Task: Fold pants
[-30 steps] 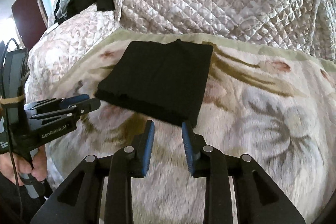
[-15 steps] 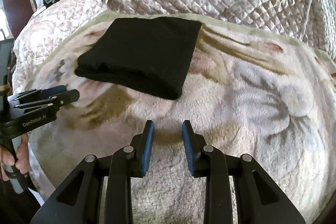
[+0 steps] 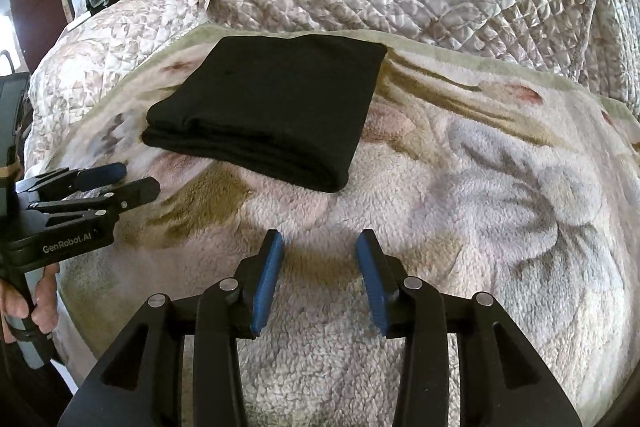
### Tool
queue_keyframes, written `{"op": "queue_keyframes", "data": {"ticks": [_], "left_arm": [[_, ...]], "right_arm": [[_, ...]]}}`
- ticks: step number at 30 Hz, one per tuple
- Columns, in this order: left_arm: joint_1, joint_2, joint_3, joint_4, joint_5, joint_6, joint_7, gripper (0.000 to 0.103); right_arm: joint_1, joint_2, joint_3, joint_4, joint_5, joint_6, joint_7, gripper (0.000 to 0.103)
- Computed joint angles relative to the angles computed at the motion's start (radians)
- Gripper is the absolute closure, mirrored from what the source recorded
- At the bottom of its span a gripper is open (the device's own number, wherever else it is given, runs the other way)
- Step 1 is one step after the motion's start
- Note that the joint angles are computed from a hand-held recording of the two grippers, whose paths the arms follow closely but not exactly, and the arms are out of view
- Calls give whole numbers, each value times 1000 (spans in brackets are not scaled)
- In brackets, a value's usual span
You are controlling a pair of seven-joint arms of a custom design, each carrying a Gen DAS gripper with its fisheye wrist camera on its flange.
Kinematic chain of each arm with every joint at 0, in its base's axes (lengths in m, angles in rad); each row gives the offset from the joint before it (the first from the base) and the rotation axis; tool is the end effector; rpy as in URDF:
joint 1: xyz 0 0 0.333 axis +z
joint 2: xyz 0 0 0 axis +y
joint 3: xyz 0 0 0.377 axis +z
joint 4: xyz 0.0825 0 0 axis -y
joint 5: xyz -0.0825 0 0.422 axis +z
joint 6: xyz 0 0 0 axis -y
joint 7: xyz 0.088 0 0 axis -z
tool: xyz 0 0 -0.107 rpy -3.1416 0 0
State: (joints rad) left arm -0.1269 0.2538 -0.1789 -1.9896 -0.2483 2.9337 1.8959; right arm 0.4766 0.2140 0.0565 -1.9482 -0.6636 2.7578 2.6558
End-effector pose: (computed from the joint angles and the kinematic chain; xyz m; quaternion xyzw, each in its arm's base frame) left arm 0.6657 -0.1840 0.4527 -0.5245 0.7779 -0.2956 0.1798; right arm 0.5782 0.3679 0.4711 -0.6603 0.6680 -0.1934 0.2836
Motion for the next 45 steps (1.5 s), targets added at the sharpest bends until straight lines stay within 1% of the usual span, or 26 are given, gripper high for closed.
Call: {"op": "queue_keyframes", "data": {"ticks": [8, 11, 12, 13, 14, 17, 20, 45], "left_arm": [[-1, 0, 0, -1, -2, 0, 3, 37], [-2, 1, 2, 1, 1, -2, 2, 36], [-2, 1, 2, 1, 1, -2, 2, 36], [-1, 1, 1, 1, 1, -2, 2, 36], [-2, 2, 3, 2, 3, -3, 0, 36], [-1, 2, 1, 2, 1, -3, 0, 36], [-3, 2, 3, 1, 4, -3, -2, 36], [-11, 3, 15, 6, 40, -19, -27, 34]], "right_arm": [[4, 0, -2, 0, -17, 1, 9, 61], [5, 2, -2, 1, -20, 1, 10, 58], [4, 2, -1, 1, -19, 3, 7, 54], [1, 3, 2, 1, -11, 9, -3, 48], [-1, 6, 7, 2, -1, 15, -18, 48], [13, 9, 0, 13, -25, -12, -17, 48], [7, 8, 1, 9, -11, 1, -20, 48], [10, 8, -3, 8, -24, -2, -18, 47]]}}
